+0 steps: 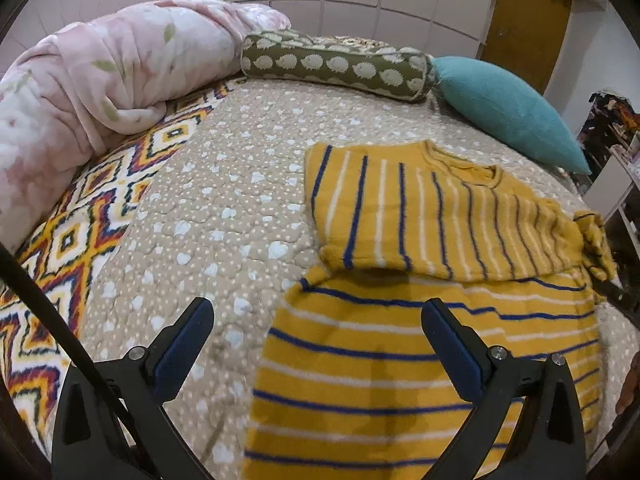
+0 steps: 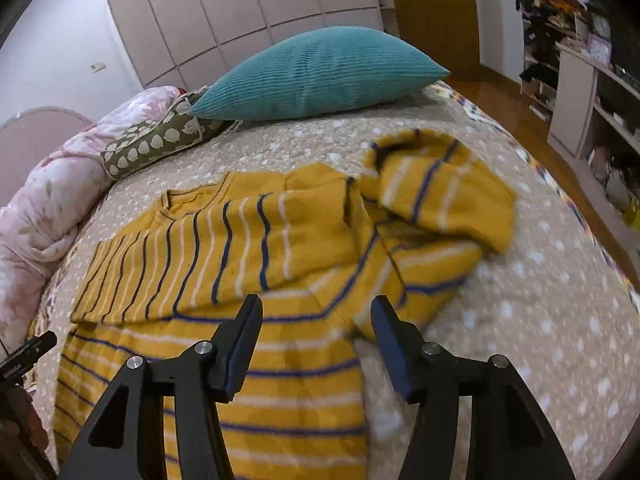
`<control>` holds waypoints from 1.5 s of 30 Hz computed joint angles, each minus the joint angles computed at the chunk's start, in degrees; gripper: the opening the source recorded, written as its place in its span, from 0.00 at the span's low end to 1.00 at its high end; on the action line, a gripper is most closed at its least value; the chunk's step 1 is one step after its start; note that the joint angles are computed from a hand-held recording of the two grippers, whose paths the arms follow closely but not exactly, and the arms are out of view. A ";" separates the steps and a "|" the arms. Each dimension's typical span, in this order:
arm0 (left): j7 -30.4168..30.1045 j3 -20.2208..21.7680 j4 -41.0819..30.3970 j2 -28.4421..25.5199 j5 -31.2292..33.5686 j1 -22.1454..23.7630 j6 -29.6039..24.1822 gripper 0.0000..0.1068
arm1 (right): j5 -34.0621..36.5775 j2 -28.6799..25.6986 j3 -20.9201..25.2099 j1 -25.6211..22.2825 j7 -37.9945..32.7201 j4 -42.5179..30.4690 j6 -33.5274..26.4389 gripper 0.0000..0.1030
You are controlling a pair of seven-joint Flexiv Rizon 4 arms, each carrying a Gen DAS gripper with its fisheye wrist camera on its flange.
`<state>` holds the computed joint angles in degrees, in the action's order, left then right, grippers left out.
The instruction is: Fold small clothes
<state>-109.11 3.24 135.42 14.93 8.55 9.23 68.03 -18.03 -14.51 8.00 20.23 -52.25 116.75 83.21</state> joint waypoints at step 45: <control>0.72 0.25 -5.64 -9.41 0.23 -3.72 0.88 0.96 | 10.05 -9.61 0.63 -10.15 4.43 -11.25 -1.25 0.43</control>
